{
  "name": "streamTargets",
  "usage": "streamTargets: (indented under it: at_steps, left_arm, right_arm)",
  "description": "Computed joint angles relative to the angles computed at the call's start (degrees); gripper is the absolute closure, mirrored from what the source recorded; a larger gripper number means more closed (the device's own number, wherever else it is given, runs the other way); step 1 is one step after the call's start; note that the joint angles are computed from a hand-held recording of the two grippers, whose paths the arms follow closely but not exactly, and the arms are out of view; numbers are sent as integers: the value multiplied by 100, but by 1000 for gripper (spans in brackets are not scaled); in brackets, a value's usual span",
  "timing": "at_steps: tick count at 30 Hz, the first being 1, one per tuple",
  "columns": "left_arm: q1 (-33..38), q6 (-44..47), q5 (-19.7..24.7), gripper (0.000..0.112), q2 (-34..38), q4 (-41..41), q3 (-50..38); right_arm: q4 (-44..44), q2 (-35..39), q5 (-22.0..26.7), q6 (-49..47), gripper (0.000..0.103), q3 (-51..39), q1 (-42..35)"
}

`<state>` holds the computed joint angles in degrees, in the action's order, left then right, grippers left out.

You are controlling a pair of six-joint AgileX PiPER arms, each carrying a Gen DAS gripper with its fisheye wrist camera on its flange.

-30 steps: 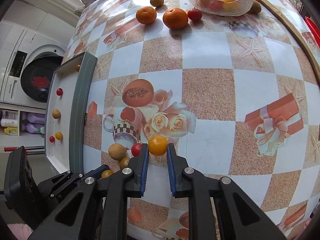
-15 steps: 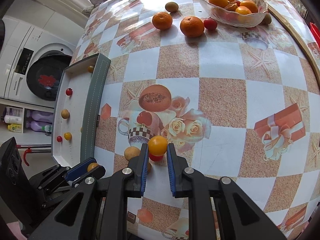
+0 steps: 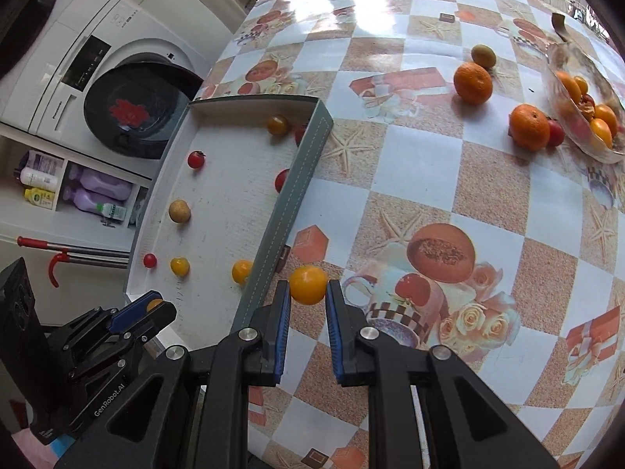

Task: Organize fruits
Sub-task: 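Carry both cherry tomatoes into the white tray and open both tools to release them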

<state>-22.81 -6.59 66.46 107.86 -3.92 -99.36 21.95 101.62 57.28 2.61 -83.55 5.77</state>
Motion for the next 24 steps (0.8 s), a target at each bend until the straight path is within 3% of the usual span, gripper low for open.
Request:
streamTargets:
  at_steps: [12,24]
  left_arm:
    - [610,-405,-457,90,216,449,382]
    - [671,-259,-495,90,427,467,399]
  right_arm:
    - [-551,1411,524,536,83,-1874,803]
    - [-1109,2356,1045,859,83,-3198,1145]
